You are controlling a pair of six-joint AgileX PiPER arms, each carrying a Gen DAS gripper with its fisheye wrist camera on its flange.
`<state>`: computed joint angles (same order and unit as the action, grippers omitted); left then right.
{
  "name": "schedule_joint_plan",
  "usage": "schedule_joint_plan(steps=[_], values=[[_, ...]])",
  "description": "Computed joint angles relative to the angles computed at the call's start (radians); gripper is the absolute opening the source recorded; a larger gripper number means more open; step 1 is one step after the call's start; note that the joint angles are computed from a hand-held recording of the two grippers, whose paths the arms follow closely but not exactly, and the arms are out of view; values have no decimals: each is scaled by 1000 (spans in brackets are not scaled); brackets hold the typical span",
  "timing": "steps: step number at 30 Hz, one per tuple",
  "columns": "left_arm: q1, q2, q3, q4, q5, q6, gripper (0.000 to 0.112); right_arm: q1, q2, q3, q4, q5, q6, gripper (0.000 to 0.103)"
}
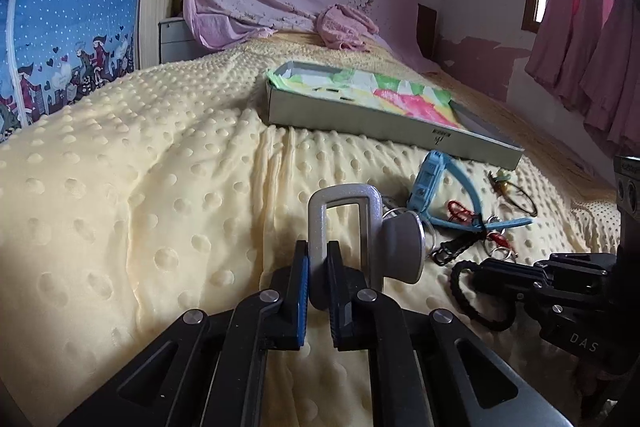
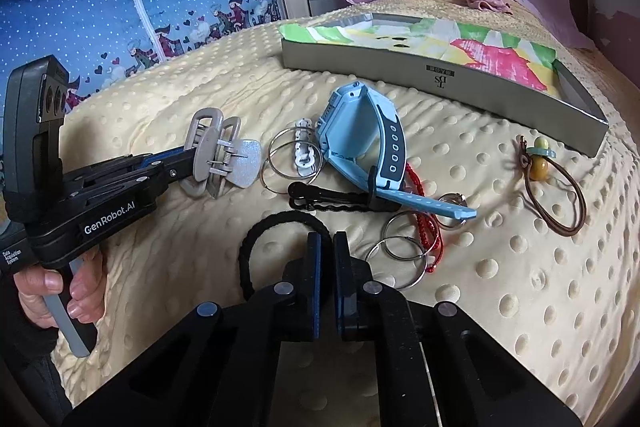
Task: Organize jewelry
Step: 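Carry the silver buckle clip with the left tool into the tray and release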
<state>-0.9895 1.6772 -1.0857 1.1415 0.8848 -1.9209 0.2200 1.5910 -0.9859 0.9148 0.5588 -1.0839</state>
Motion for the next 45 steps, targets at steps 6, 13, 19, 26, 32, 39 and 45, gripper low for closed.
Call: schedule_joint_plan(steps=[6, 13, 19, 26, 32, 39, 45], values=[[-56, -21, -17, 38, 48, -4, 8, -50, -63, 60, 198, 23, -191, 5], [-51, 5, -165, 29, 89, 124, 8, -118, -95, 10, 309, 31, -227, 5], [87, 120, -377, -15, -15, 245, 8, -173, 49, -267, 182, 6, -32, 5], [292, 380, -815, -358, -103, 644, 8, -178, 365, -699, -159, 25, 387, 5], [380, 583, -1151, -636, 4, 926, 8, -146, 566, -998, -430, 135, 667, 5], [393, 682, -1291, -713, 110, 992, 8, -130, 664, -1131, -519, 236, 752, 5], [382, 629, -1175, -664, 47, 933, 20, -134, 665, -1089, -497, 223, 729, 7]])
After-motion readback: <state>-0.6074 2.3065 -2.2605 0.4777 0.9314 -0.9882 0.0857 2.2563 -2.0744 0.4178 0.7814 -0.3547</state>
